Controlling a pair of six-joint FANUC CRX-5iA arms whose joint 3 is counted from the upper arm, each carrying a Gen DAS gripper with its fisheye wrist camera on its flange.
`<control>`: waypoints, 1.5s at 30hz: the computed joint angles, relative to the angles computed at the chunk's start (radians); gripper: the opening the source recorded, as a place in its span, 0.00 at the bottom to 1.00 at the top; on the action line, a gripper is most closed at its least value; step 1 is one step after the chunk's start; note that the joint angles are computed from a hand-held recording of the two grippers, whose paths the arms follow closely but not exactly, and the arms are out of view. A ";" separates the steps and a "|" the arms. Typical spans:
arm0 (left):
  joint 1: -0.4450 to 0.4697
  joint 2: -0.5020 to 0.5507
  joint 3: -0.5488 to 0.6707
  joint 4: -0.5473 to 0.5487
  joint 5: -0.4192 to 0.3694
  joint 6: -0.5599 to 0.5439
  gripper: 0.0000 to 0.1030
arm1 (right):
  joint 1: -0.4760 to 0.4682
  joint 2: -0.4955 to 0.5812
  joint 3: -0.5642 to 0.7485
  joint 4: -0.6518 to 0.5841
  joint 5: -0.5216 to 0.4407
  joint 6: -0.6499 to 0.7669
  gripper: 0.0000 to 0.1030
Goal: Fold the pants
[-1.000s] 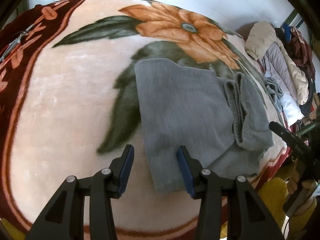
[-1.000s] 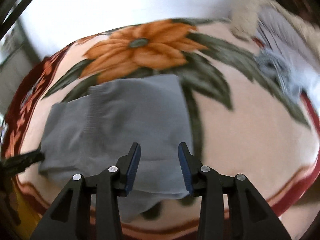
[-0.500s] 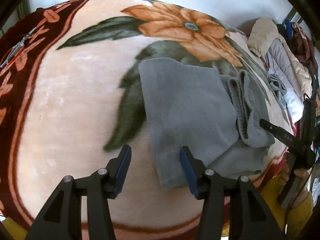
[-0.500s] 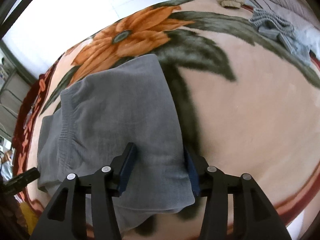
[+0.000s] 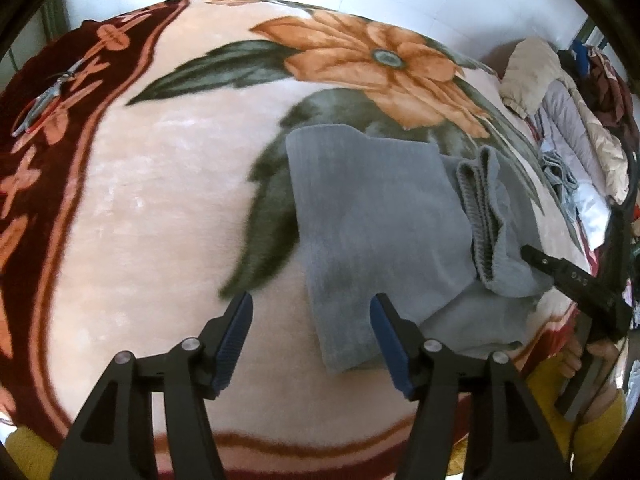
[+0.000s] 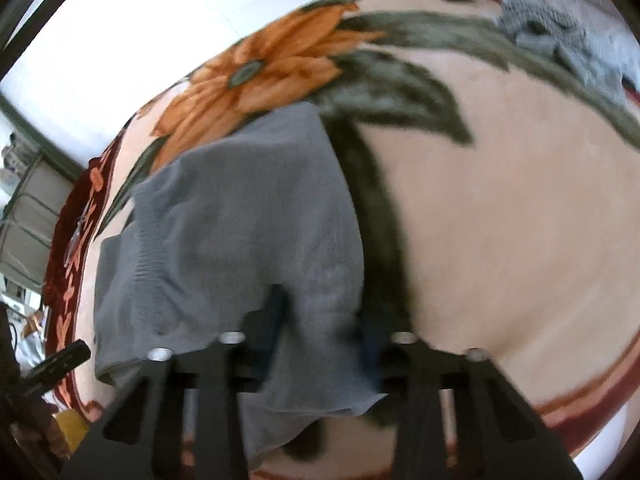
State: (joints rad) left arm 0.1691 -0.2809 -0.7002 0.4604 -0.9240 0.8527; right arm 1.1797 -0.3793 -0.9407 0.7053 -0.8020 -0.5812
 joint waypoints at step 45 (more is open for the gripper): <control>0.396 -0.049 -0.021 0.128 -0.135 -0.195 0.69 | 0.076 0.675 0.765 -0.060 -0.102 0.841 0.21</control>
State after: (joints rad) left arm 0.5649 -0.3299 -0.7208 0.5885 -1.0595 0.6578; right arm 1.2560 0.2956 -0.1761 0.6450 -0.9045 0.2599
